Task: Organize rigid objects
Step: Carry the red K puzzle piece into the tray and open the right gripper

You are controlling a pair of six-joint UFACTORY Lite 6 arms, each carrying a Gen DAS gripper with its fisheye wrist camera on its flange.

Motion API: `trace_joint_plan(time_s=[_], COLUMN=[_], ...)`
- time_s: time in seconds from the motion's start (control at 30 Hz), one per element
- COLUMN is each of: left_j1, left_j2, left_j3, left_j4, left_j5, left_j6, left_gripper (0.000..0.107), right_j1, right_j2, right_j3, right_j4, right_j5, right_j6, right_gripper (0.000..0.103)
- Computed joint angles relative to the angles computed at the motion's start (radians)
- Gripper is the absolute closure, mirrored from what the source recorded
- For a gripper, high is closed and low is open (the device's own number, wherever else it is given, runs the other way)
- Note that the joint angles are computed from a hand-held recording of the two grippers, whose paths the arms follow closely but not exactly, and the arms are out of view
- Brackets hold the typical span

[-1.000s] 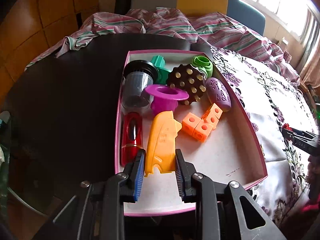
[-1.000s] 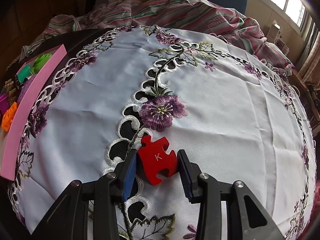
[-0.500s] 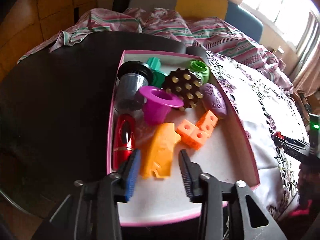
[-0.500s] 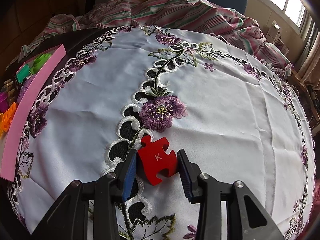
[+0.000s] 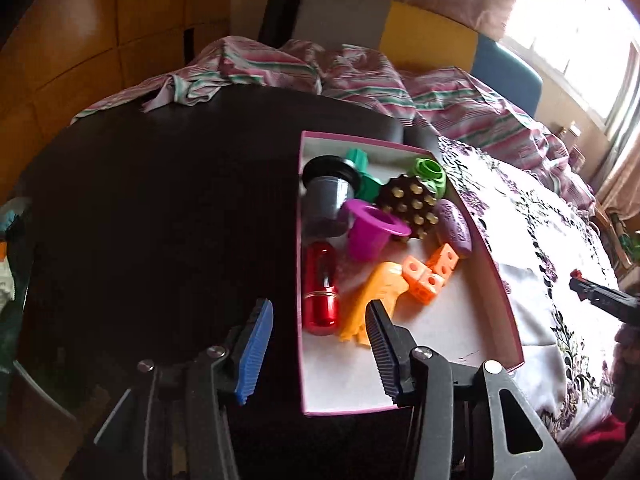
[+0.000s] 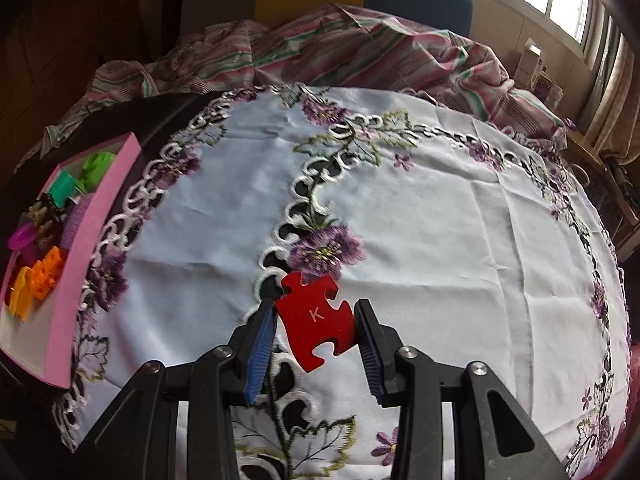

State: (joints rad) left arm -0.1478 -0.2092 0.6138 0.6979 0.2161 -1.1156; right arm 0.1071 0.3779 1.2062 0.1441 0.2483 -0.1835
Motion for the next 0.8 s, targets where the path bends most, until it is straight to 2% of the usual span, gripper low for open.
trace_joint_plan(time_s=[0.03, 0.17, 0.37, 0.57, 0.7, 0.8], left_j1=[0.007, 0.009, 0.027, 0.048, 0.050, 0.049], left_j2=[-0.013, -0.059, -0.103, -0.149, -0.150, -0.143], left_j3=[-0.007, -0.030, -0.047, -0.075, -0.076, -0.077], left_j4=[-0.032, 0.039, -0.025, -0.025, 0.027, 0.037], left_j5=[-0.004, 0.006, 0.022, 0.032, 0.040, 0.038], left_j6=[0.033, -0.026, 0.047, 0.053, 0.012, 0.000], left_gripper=[0.058, 0.058, 0.057, 0.054, 0.051, 0.048], right_j1=[0.025, 0.183, 0.425, 0.554, 0.578, 0.575], right_j2=[-0.017, -0.063, 0.024, 0.252, 0.396, 0.446], right_j3=[0.001, 0.018, 0.150, 0.384, 0.527, 0.575], right_j4=[0.046, 0.146, 0.175, 0.106, -0.010, -0.070], right_j5=[0.013, 0.054, 0.129, 0.268, 0.310, 0.287], right_j6=[-0.037, -0.125, -0.162, -0.099, 0.049, 0.127], right_gripper=[0.063, 0.063, 0.063, 0.063, 0.063, 0.063])
